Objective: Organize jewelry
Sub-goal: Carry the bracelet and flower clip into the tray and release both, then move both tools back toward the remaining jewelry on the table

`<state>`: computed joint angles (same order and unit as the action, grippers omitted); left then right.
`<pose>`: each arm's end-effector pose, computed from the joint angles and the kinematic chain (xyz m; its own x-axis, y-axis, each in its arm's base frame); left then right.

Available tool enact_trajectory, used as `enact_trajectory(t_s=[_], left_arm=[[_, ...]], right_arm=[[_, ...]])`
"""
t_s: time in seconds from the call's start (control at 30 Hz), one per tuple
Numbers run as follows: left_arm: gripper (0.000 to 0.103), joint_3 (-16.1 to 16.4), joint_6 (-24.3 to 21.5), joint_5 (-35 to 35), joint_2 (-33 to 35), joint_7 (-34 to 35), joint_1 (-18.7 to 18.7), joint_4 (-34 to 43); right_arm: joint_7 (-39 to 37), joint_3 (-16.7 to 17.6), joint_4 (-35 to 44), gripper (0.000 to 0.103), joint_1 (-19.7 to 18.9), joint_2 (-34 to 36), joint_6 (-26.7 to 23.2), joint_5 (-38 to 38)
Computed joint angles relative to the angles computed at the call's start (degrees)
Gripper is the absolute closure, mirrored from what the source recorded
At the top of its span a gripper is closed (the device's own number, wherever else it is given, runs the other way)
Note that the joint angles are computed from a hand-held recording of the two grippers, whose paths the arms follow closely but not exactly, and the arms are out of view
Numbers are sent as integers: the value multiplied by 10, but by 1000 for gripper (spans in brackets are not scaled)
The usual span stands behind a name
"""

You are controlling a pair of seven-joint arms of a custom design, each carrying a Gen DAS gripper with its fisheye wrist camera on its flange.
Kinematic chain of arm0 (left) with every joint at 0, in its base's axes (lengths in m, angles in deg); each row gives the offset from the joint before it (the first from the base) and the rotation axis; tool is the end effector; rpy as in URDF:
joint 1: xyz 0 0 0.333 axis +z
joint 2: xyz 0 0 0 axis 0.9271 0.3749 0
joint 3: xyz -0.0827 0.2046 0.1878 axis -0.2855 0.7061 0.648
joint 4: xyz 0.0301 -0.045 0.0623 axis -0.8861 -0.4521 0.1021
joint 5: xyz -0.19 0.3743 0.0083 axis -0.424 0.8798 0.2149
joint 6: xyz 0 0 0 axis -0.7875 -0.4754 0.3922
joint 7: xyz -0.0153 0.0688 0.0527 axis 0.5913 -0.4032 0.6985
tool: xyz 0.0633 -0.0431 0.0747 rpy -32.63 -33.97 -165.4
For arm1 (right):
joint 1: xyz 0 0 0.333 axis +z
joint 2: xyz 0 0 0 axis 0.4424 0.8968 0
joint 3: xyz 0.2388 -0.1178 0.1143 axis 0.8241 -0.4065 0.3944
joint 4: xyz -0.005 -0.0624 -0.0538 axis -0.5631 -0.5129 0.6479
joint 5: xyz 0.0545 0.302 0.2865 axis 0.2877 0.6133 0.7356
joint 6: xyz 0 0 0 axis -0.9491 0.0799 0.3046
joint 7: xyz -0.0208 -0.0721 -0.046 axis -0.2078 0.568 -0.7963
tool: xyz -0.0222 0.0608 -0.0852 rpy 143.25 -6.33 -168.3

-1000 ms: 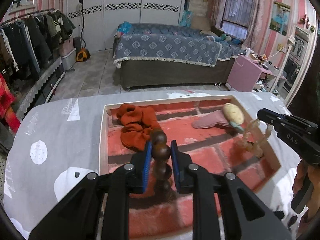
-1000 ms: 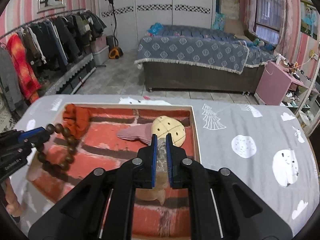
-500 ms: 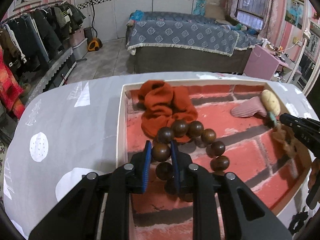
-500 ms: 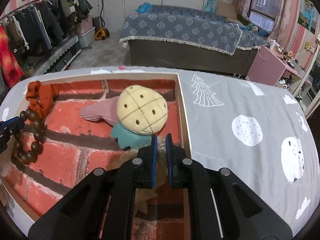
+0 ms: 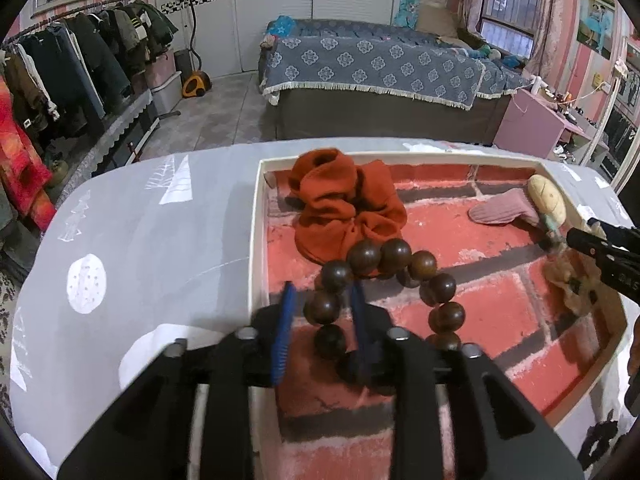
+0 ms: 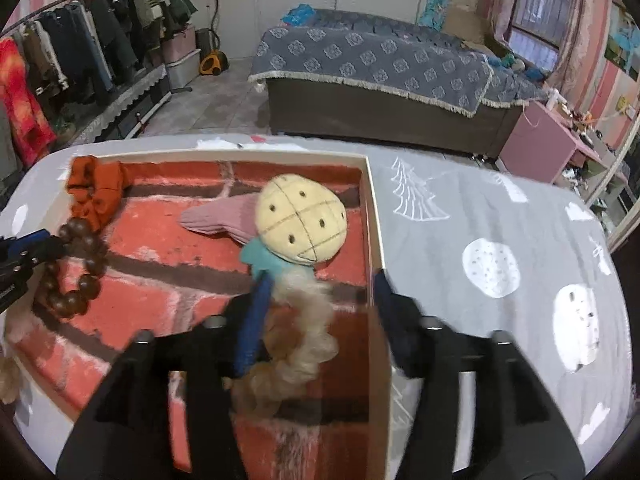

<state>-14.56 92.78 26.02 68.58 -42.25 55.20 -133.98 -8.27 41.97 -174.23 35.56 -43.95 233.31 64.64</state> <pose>0.6361 -0.2476 0.3608 0.1032 -0.9944 0.0215 -0.7681 -0.0934 -0.6335 0.7085 0.0686 0.3789 0.3205 -0.9458 0.0532 -0.7308 -0.2826 -0.6213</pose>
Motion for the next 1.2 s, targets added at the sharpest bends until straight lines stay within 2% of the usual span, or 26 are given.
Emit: enact_trajectory(t_s=[0.07,0.17,0.2,0.27,0.33,0.47,0.57,0.73,1.1,1.2], left_arm=[[51,12,13,35,-24,-35,-10,-22],[44,12,30,75,-61,-79,-12,-56],[42,12,41,92,-80,-99,-12,-73],[25,9,45,142,-113,-151,-15,-96],[18,-1,40,200,-149,-210,-14,-120],[17,-32,37,223,-209,-246,1,-164],[9,-59,14,240,-259,-273,6,-200],[9,-93,-16,238,-319,-290,6,-247],[8,-145,-54,184,-447,-326,-10,-367],[8,-157,-56,173,-468,-343,-19,-393]], right_arm=[[-29,14,-26,38,-14,-29,11,21],[-68,27,-73,27,-30,-77,40,60],[-99,39,-98,21,-43,-103,53,95],[-158,53,-137,7,-59,-145,72,164],[-207,55,-168,4,-60,-180,84,224],[-305,36,-228,4,-47,-256,82,328],[-356,14,-267,4,-27,-303,91,381],[-437,-25,-352,4,9,-393,117,465],[-431,-64,-534,4,46,-561,182,450],[-405,-61,-577,4,38,-595,185,427]])
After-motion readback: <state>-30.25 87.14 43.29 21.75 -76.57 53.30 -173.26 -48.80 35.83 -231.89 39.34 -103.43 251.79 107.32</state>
